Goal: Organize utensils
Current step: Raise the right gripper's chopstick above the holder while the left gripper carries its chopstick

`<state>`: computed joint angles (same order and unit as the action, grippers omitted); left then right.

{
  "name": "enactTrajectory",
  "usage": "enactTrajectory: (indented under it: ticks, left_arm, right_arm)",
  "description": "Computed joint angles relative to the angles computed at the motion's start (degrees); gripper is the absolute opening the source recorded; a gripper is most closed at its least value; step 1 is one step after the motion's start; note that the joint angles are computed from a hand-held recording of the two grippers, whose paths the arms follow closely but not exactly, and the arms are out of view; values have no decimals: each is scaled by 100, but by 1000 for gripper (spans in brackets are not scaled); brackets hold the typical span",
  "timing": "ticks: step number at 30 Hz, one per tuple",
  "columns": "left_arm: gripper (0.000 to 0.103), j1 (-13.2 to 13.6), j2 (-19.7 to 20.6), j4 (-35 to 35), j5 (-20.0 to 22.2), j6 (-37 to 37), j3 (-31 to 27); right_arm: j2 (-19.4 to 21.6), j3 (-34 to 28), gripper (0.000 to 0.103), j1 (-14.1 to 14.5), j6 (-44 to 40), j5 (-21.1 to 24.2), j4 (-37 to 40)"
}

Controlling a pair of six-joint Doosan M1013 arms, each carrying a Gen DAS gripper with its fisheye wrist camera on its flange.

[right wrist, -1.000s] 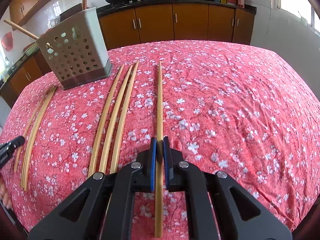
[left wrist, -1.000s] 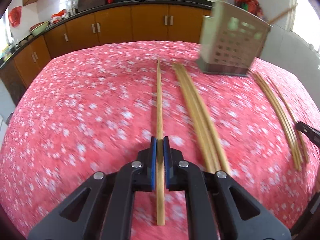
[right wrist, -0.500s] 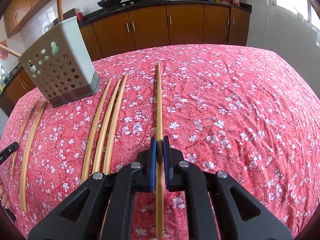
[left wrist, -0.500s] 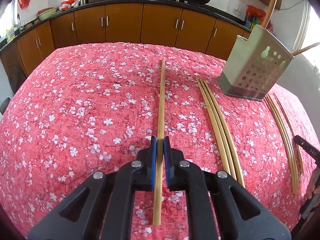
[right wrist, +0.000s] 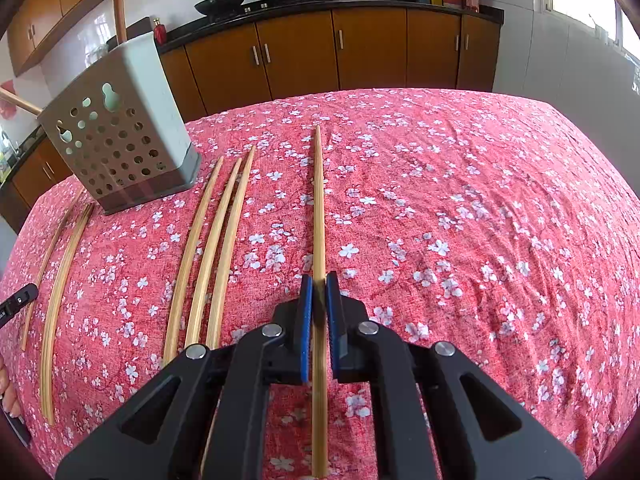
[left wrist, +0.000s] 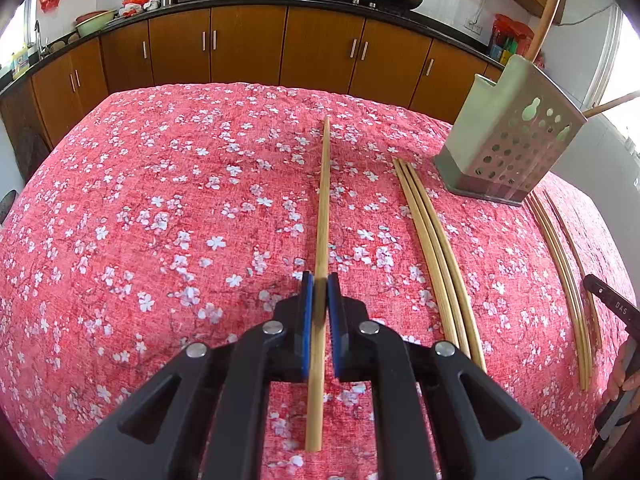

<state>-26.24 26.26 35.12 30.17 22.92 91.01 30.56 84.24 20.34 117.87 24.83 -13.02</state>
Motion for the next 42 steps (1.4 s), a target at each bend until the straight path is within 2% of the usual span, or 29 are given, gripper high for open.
enactTrajectory:
  ticks: [9, 15, 24, 33, 42]
  left_arm:
    - [10, -5, 15, 37, 40, -6, -15]
    - [10, -101, 72, 230, 361, 79, -101]
    - [10, -239, -53, 364, 428, 52, 90]
    - [8, -258, -78, 313, 520, 129, 68]
    - [8, -274, -540, 1558, 137, -1152, 401]
  right_arm:
    - [10, -12, 8, 6, 14, -2, 7]
    - [-89, 136, 9, 73, 105, 24, -273]
    - [-228, 363, 8, 78, 17, -86, -123]
    - [-322, 433, 8, 59, 106, -133, -164]
    - [-721, 735, 8, 15, 1531, -898, -1500]
